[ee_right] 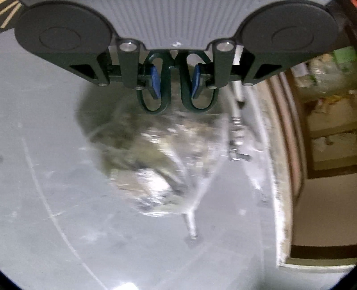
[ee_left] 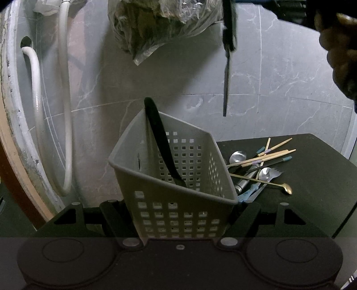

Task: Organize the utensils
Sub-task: 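Lift the black scissors with the right tool and drop them into the basket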

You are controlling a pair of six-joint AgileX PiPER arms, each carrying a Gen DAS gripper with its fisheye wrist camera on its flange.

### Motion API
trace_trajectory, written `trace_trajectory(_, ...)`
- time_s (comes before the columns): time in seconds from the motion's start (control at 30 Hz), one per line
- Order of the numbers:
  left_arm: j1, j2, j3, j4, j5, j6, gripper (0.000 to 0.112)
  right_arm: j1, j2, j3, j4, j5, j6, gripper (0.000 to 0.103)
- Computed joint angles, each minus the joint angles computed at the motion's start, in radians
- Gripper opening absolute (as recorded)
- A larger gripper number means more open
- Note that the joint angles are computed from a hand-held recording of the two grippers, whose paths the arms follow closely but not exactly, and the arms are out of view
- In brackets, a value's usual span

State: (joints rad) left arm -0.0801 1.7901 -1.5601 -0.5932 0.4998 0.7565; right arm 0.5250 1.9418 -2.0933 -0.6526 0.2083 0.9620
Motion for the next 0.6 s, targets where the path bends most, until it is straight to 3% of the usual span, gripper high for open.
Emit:
trace_trajectory(0.1, 0.002, 0.002, -0.004, -0.003, 0.004, 0.004, 0.077, 0.018, 0.035, -0.05, 0.218, -0.005, -0.234, 0.033)
trace_trajectory(0.23, 0.002, 0.001, -0.005, -0.006, 0.005, 0.006, 0.077, 0.039, 0.101, -0.119, 0.395, 0.032, -0.427, 0.033)
trace_trajectory(0.37, 0.0, 0.001, -0.004, -0.001, 0.003, 0.001, 0.077, 0.058, 0.145, -0.143, 0.445, 0.07, -0.5, 0.033)
trace_trajectory(0.6, -0.003, 0.001, -0.005, 0.004, 0.002, -0.007, 0.077, 0.08, 0.202, -0.216, 0.56, 0.223, -0.67, 0.033)
